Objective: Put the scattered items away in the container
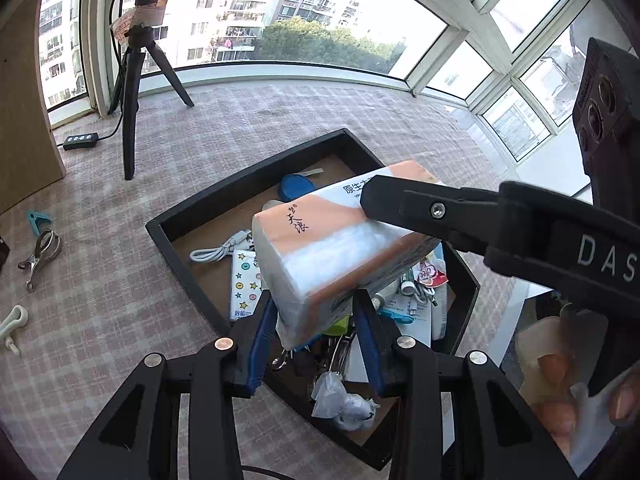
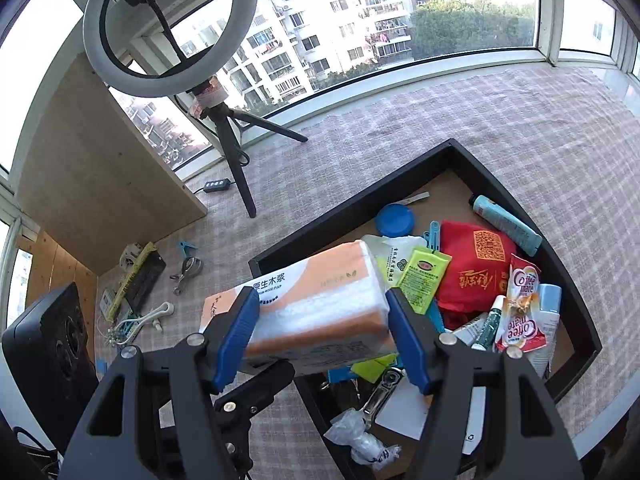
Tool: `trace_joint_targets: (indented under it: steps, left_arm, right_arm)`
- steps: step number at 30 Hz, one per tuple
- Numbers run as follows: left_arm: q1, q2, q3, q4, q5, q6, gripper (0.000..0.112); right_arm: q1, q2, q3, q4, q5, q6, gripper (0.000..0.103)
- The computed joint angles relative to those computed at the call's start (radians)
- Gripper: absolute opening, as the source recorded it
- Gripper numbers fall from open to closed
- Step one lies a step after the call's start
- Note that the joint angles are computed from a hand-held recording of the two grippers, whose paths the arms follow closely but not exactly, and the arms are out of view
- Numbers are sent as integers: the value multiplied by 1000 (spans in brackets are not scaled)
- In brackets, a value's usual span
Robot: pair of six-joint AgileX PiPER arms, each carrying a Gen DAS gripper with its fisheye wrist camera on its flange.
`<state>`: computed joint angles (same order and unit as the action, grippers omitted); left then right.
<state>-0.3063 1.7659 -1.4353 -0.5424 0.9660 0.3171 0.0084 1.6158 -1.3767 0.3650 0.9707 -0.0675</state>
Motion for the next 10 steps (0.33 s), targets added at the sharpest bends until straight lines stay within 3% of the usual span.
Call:
trace_joint_targets:
  steps: [5,10]
  left_arm:
    - [-107,25,-45,12,29,-43,36]
    - [-165,13,-46,115,-15,-118,53]
  right_arm:
    - [-125,-33,33,-5,36,-48,65]
    - [-222,-44,47,-32,8,-42,65]
